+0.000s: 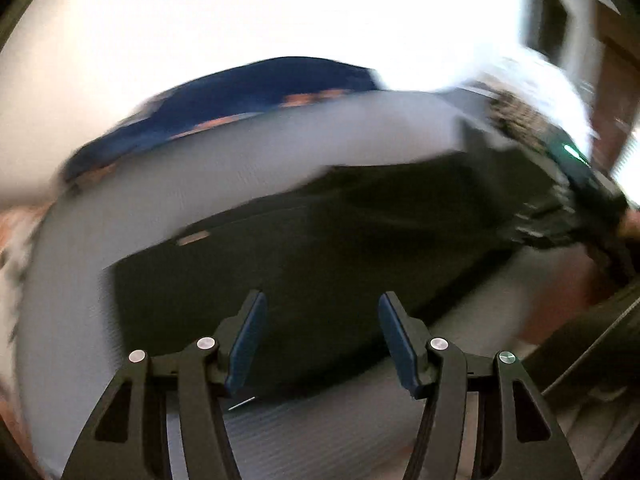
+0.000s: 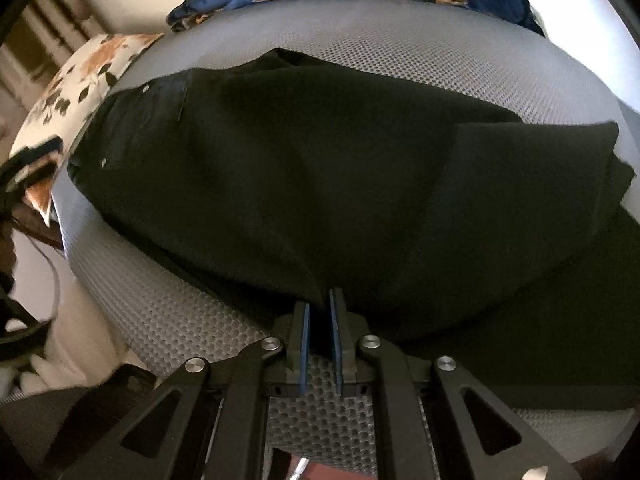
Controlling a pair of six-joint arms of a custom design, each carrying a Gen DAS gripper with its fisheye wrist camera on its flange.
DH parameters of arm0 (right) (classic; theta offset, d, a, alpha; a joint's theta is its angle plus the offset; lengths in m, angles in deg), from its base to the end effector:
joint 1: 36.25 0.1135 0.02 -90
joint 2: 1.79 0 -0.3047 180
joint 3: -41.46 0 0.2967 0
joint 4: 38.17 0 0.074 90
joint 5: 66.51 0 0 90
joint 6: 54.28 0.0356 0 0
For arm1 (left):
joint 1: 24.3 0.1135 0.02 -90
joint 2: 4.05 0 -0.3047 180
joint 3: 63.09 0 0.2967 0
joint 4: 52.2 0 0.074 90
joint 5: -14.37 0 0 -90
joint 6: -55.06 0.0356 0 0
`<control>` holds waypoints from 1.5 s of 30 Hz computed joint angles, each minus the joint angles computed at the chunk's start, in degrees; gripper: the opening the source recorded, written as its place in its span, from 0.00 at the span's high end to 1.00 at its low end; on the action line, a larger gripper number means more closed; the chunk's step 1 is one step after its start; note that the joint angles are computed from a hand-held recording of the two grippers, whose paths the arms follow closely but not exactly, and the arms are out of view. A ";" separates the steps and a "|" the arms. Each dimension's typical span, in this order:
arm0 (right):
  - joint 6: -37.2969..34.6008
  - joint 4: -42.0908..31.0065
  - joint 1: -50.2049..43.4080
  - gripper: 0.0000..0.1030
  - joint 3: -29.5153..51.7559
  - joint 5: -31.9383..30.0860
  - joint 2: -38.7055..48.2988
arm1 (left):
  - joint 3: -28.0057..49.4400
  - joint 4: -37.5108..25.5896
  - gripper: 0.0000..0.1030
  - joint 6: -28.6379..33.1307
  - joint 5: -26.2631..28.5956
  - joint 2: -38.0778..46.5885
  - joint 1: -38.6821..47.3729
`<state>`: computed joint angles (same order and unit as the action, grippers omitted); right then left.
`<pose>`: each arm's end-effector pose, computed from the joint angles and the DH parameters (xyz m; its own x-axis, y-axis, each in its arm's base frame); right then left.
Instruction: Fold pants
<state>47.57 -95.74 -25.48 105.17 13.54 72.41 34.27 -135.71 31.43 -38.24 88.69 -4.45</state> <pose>0.2636 0.0564 0.2515 -0.9426 0.0266 -0.3328 -0.0551 0.9708 0.2336 0.3366 0.0985 0.3414 -0.5163 0.5875 -0.6231 0.7815 0.6207 -0.0623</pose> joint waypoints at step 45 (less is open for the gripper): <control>5.64 15.66 -52.93 0.72 13.25 -22.30 24.24 | -17.49 16.18 0.91 -19.85 -8.23 -4.51 -29.68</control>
<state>53.20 -80.08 -78.42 118.42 -8.76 96.66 16.78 -119.53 11.58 -46.47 84.18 -34.13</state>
